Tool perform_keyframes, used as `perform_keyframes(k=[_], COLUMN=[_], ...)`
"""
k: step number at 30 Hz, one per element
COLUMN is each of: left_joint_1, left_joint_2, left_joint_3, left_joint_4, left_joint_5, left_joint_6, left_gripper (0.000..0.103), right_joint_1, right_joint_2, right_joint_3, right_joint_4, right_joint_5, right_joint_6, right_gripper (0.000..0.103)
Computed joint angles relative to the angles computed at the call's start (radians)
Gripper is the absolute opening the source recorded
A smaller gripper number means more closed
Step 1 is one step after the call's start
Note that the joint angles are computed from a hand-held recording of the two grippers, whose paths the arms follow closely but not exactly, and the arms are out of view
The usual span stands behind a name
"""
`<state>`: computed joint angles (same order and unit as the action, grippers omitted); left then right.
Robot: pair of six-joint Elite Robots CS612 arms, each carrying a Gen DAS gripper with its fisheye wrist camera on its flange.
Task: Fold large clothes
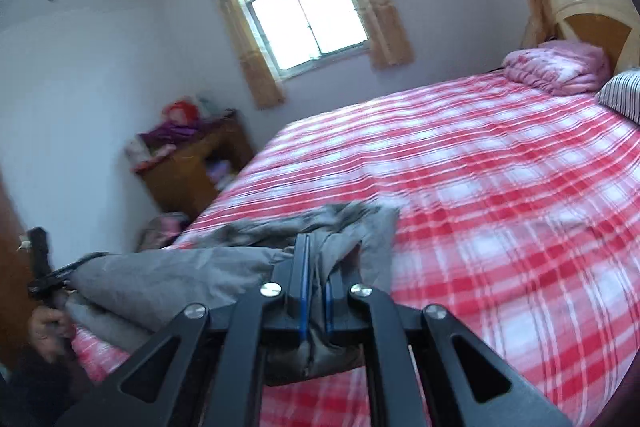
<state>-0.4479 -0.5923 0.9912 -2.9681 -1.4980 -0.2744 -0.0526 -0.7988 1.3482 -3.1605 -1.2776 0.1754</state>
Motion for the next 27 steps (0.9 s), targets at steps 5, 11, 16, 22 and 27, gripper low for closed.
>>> perform_keyframes(k=[5, 11, 16, 22, 27], left_joint_1=[-0.001, 0.012, 0.016, -0.012, -0.055], left_joint_2=[0.175, 0.267, 0.301, 0.302, 0.365], left_joint_3=[-0.299, -0.463, -0.532, -0.530, -0.674], left_joint_4=[0.149, 0.264, 0.301, 0.199, 0.343], left_joint_5=[0.115, 0.125, 0.182, 0.445, 0.570], left_joint_6=[-0.004, -0.100, -0.124, -0.048, -0.042], left_gripper=[0.009, 0.014, 0.038, 0.087, 0.088], right_joint_1=[0.026, 0.028, 0.025, 0.018, 0.037], right_joint_2=[0.177, 0.316, 0.381, 0.419, 0.469], right_joint_3=[-0.281, -0.517, -0.623, -0.673, -0.791], right_joint_4=[0.137, 0.278, 0.350, 0.410, 0.467], right_joint_5=[-0.142, -0.179, -0.193, -0.205, -0.275], right_joint_6=[0.021, 0.025, 0.015, 0.049, 0.028], right_gripper=[0.007, 0.007, 0.007, 0.008, 0.080])
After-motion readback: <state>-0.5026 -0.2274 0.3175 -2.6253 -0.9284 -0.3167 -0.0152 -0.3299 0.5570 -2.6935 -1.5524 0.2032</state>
